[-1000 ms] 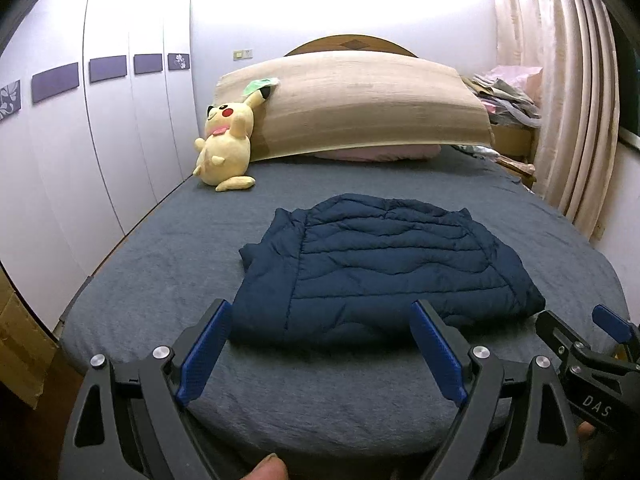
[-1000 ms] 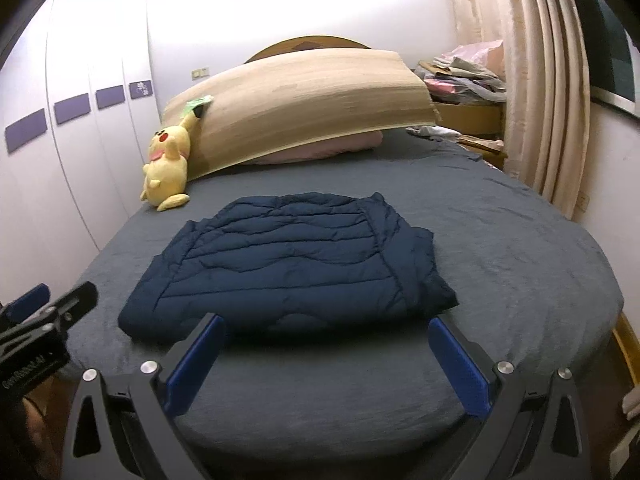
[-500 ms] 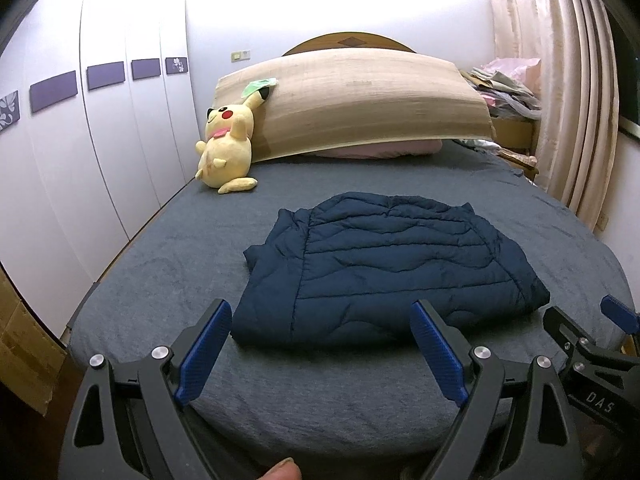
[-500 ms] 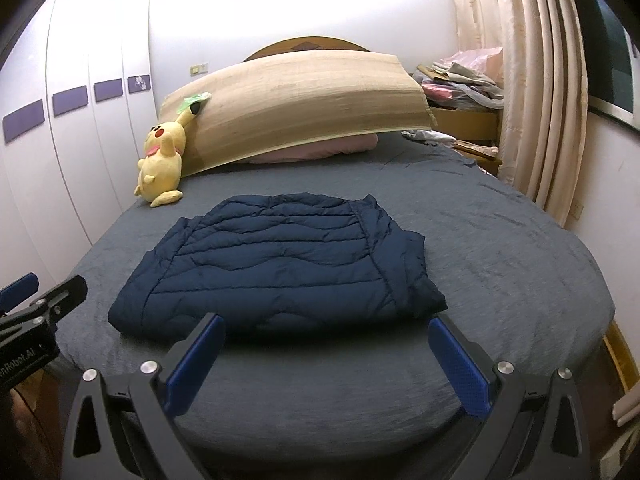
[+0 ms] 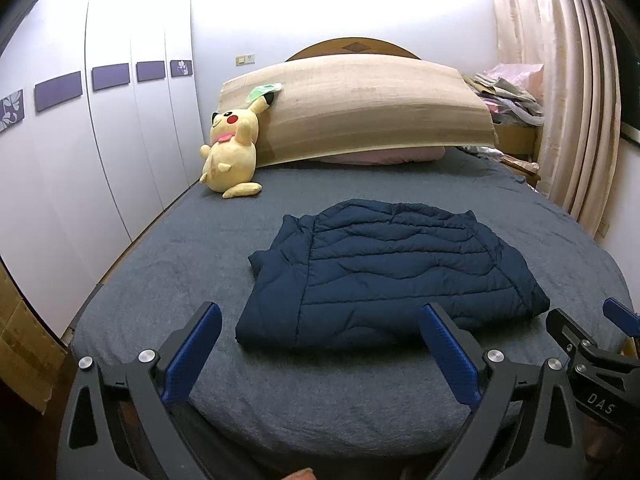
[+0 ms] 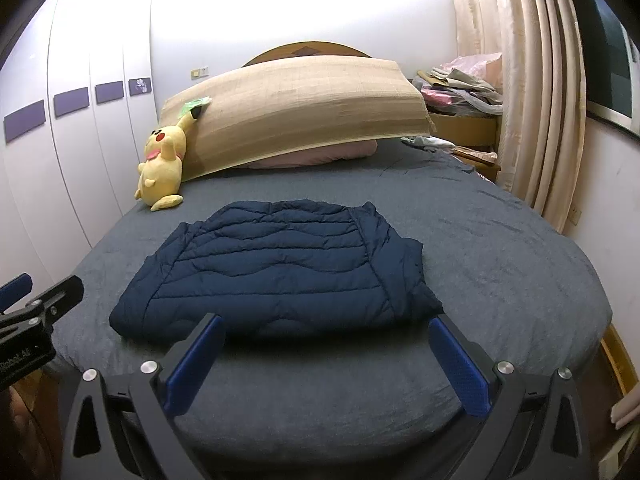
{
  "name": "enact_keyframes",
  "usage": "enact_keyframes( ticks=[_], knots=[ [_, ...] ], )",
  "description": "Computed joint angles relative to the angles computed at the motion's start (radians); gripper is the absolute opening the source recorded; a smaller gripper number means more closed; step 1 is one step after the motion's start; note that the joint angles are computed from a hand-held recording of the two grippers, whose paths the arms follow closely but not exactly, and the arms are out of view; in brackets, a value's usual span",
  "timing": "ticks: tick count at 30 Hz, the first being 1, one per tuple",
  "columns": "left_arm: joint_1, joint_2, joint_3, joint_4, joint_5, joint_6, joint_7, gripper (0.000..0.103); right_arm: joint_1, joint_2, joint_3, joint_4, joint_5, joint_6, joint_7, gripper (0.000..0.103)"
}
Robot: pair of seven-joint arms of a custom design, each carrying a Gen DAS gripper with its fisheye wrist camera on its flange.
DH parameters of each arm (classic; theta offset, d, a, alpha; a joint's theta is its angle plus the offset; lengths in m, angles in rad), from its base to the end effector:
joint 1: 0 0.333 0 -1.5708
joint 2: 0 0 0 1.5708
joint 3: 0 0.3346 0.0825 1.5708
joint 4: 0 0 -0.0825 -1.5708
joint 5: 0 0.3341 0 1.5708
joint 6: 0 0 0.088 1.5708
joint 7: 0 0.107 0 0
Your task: Fold large clothes
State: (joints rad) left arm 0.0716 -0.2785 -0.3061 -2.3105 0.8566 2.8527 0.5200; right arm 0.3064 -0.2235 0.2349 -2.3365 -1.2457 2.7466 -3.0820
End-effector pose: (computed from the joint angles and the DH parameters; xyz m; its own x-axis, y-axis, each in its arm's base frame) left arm 0.4315 -0.1599 0.5676 0.0786 -0.9961 -0.0411 -0.5846 -0.0126 -0.8112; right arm 0.3683 0.2736 0.5134 -0.0011 -0.9985 -0.0550 -0.5671 0.0459 -0.8224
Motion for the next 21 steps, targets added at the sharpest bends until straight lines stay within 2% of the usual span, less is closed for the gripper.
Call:
enact_keyframes(
  ticks=[21],
  knots=[
    [-0.006,0.009,0.008,-0.003,-0.046,0.018,0.035,0.101,0.001,0.001,-0.003,-0.001,-0.002,0.002,-0.007,0.103]
  ],
)
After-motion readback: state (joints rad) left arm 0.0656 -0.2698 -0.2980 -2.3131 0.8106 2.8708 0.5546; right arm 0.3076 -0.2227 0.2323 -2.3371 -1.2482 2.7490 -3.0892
